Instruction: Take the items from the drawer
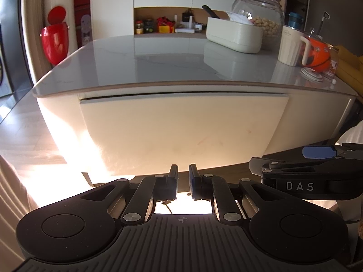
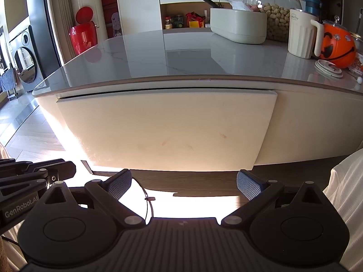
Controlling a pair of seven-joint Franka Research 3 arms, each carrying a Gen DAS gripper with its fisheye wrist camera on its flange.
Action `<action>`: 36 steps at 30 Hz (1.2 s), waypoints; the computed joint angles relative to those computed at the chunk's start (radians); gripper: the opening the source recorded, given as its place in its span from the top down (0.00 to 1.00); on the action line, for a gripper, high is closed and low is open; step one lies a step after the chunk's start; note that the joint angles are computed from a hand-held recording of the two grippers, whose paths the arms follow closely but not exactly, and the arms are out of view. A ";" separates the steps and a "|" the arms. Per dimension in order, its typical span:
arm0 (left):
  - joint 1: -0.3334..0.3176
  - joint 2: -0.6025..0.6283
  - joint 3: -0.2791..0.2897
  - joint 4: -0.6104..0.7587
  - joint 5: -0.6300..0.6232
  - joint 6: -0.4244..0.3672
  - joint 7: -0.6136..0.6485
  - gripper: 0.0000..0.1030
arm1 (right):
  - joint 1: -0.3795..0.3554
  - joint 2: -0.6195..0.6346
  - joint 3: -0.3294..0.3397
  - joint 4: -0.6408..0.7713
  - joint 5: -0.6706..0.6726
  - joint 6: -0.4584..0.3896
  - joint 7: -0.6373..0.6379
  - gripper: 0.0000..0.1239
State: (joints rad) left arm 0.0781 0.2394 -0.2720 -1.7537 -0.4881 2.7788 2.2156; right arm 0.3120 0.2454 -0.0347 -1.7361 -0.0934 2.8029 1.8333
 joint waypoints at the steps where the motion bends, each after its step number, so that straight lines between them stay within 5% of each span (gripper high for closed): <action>1: 0.000 0.000 0.000 0.000 0.000 0.000 0.000 0.88 | 0.000 0.000 0.000 0.000 0.000 0.000 -0.001 0.19; 36: 0.000 0.012 0.011 0.019 0.044 -0.031 -0.067 0.88 | -0.027 0.005 0.036 0.011 0.134 -0.022 -0.161 0.19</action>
